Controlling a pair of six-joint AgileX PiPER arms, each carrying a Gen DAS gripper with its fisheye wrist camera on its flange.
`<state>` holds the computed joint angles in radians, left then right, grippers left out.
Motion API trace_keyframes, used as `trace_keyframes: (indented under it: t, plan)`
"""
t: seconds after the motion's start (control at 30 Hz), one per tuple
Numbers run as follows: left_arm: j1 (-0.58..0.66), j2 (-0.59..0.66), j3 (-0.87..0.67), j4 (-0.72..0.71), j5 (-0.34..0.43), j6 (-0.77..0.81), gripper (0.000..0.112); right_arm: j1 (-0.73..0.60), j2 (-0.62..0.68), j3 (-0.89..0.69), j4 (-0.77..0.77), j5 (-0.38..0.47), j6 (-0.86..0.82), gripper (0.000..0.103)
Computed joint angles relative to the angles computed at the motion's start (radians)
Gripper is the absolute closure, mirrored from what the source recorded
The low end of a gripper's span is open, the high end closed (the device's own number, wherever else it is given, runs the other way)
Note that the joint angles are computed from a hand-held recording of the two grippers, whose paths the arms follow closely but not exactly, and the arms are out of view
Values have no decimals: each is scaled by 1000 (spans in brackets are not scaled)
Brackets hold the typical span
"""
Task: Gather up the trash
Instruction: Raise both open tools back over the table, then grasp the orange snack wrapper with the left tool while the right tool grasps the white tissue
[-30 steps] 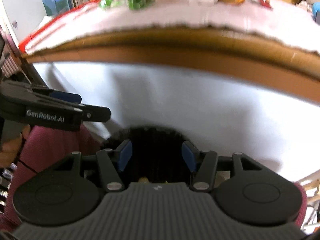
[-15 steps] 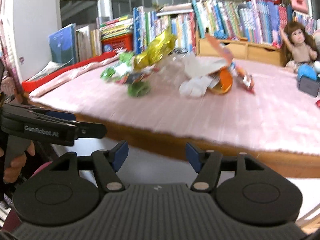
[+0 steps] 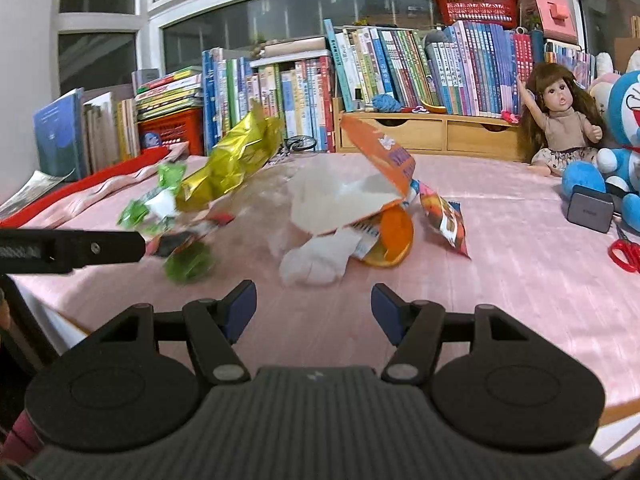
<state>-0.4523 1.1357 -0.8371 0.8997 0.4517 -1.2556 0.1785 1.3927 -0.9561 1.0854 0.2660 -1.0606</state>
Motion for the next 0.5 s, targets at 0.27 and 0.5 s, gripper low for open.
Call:
trace_keyframes:
  t: [0.27, 0.5]
  plan:
    - [66, 140, -67, 39, -100, -67, 20, 42, 128, -99, -54, -35, 77, 28]
    - [38, 222, -65, 270, -84, -303, 20, 67, 188, -146, -116, -60, 170, 34]
